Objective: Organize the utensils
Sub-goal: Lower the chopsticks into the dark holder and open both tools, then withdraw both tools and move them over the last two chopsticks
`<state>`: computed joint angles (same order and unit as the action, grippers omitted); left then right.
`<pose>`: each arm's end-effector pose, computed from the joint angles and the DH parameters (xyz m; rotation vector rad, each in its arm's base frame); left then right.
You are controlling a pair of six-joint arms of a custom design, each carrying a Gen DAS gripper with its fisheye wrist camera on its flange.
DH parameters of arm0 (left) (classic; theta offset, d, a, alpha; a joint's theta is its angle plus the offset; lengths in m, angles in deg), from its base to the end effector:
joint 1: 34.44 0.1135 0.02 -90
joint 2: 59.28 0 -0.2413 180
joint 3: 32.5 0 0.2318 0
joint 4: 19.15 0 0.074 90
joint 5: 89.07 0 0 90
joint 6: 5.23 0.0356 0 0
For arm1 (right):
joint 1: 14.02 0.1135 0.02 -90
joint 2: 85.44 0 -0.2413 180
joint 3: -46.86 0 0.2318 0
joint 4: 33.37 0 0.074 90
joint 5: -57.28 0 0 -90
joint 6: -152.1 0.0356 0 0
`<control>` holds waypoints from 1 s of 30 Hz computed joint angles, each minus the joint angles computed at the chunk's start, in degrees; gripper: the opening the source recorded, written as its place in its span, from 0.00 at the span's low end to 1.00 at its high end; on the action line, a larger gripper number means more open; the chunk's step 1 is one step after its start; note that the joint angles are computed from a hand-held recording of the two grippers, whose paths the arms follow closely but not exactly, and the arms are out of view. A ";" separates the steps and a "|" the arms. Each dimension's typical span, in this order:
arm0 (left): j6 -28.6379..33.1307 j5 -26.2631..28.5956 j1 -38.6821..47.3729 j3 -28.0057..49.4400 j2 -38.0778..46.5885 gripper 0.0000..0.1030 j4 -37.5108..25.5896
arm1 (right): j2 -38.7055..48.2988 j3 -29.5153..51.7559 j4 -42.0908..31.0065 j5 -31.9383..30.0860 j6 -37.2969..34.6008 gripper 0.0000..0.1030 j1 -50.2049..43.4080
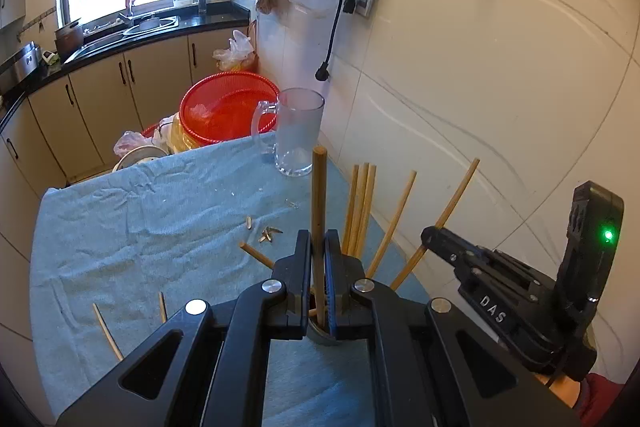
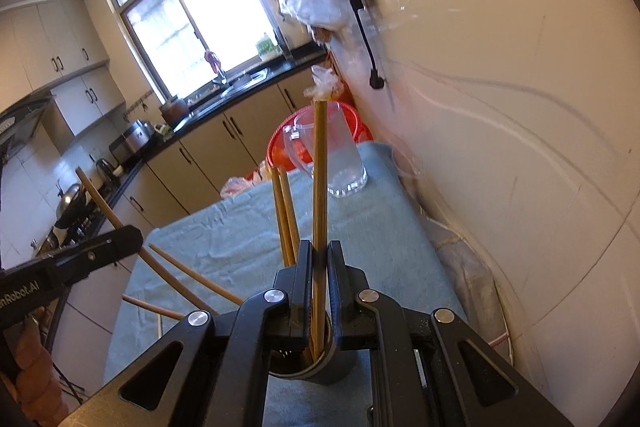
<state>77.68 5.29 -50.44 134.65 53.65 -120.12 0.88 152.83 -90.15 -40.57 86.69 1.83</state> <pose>0.3112 -0.0921 0.4440 0.2227 2.3918 -0.2802 0.2968 0.0893 0.3663 0.0955 2.2639 0.5349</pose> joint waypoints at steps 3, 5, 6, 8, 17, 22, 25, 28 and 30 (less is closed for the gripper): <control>0.21 -0.04 0.23 -3.21 -0.89 0.06 1.55 | 1.16 0.03 -0.54 -0.40 0.10 0.08 0.09; 0.29 0.00 0.48 -4.61 -1.13 0.06 2.33 | 1.57 -0.25 -0.73 -0.95 0.12 0.08 0.02; 0.29 -0.01 0.51 -4.67 -0.99 0.06 2.36 | 2.02 0.08 -1.02 -1.19 0.02 0.08 -0.08; 0.38 0.00 0.72 -5.40 -1.09 0.06 2.77 | 2.60 0.64 -1.49 -1.32 -0.18 0.08 -0.30; 0.09 -0.08 1.40 -6.56 -2.06 0.10 4.08 | 1.64 3.56 -2.20 0.10 0.63 0.37 0.01; -1.59 -0.37 2.82 -2.57 -2.02 0.36 3.04 | 0.16 6.12 -3.59 3.15 0.70 0.64 0.49; -2.19 -1.66 3.68 4.26 -0.36 0.55 -0.05 | -0.85 8.26 -5.46 7.87 1.04 0.87 1.62; -4.03 -4.97 5.09 -0.42 -5.05 0.77 4.03 | -1.48 9.94 -6.83 10.99 1.19 0.91 2.91; -4.37 -6.24 6.30 -4.10 -8.21 0.77 6.75 | -1.26 11.85 -8.95 13.27 1.30 0.92 4.17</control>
<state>73.31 -0.95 -44.14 130.55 45.44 -113.37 -0.38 164.67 -99.10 -27.29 87.99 6.00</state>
